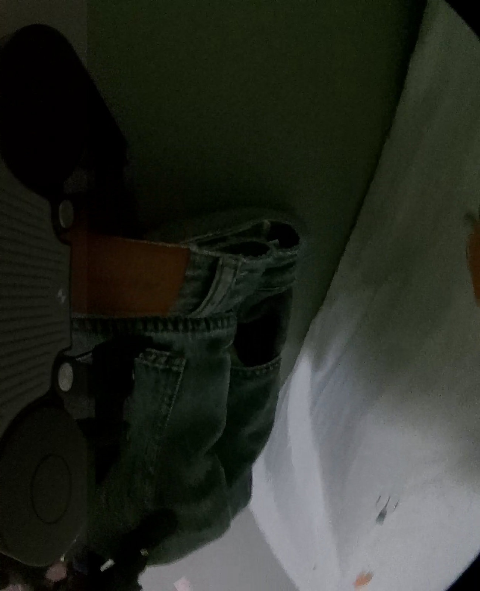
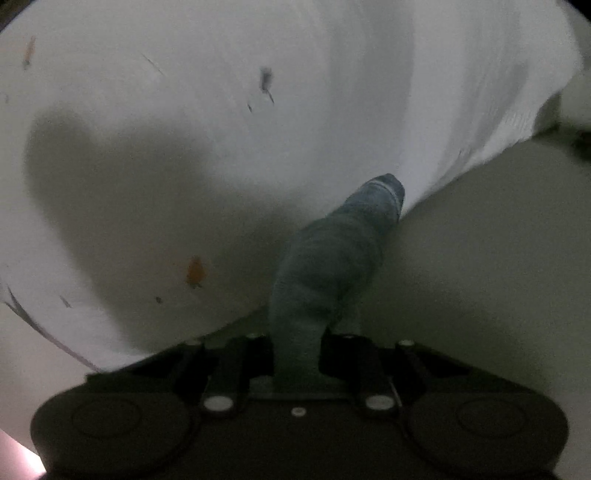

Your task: Fold clothes

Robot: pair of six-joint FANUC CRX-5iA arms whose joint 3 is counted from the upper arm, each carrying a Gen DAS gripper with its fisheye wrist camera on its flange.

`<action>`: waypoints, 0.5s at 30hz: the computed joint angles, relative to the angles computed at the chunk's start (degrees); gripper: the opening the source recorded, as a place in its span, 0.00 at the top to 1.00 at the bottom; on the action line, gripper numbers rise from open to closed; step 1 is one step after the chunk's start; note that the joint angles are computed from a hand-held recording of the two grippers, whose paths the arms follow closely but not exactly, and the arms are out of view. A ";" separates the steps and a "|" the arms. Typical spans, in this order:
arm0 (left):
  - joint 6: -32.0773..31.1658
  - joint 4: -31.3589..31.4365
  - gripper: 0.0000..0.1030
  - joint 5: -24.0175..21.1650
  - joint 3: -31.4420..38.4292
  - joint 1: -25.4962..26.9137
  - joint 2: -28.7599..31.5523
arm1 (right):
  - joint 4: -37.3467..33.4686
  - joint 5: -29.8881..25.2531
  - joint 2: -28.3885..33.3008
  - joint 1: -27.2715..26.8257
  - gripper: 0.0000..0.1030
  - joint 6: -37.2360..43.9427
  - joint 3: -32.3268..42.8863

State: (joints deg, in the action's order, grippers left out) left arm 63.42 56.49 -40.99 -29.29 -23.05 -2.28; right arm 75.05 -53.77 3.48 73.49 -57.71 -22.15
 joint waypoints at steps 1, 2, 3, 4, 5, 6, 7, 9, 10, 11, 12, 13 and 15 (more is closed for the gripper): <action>-0.99 1.25 0.55 0.22 -0.35 -1.00 -0.65 | -0.94 -3.25 -0.50 1.68 0.83 0.64 0.68; -1.73 2.43 0.55 0.24 -0.27 -2.07 -1.05 | -1.89 -6.57 -0.88 3.48 0.83 1.20 1.30; -2.52 3.45 0.55 0.25 0.08 -3.16 -1.23 | -2.50 -9.85 -1.33 5.13 0.83 1.47 1.63; -3.27 4.05 0.55 0.28 0.88 -4.41 -1.18 | -2.72 -13.92 -2.25 7.22 0.83 1.16 1.50; -3.73 3.95 0.55 0.28 2.33 -5.80 -0.78 | -2.73 -17.39 -3.04 8.88 0.83 0.72 1.42; -4.04 3.35 0.55 0.06 4.16 -7.10 -0.26 | -2.42 -20.50 -4.01 10.24 0.83 -0.35 0.84; -4.13 2.62 0.55 -0.20 6.27 -8.40 0.51 | -2.12 -23.61 -5.00 11.58 0.83 -1.47 0.22; -3.05 1.34 0.56 -0.67 11.67 -11.16 3.16 | -0.72 -29.70 -7.34 14.00 0.82 -3.98 -1.99; -2.37 0.90 0.56 -0.89 14.76 -12.51 4.85 | 0.49 -32.65 -8.82 15.02 0.82 -5.39 -3.78; -1.54 0.19 0.56 -1.24 18.49 -13.92 6.95 | 1.60 -35.68 -10.26 16.06 0.82 -6.66 -5.50; -1.00 -0.49 0.56 -1.53 22.45 -15.29 9.22 | 2.63 -38.77 -11.68 17.13 0.82 -7.80 -7.15; -0.95 -0.98 0.56 -1.18 26.54 -16.81 11.58 | 4.30 -40.91 -13.51 17.40 0.82 -9.28 -9.38; -1.22 -1.58 0.56 0.48 35.12 -19.95 16.49 | 7.62 -44.41 -17.25 17.05 0.82 -11.77 -13.60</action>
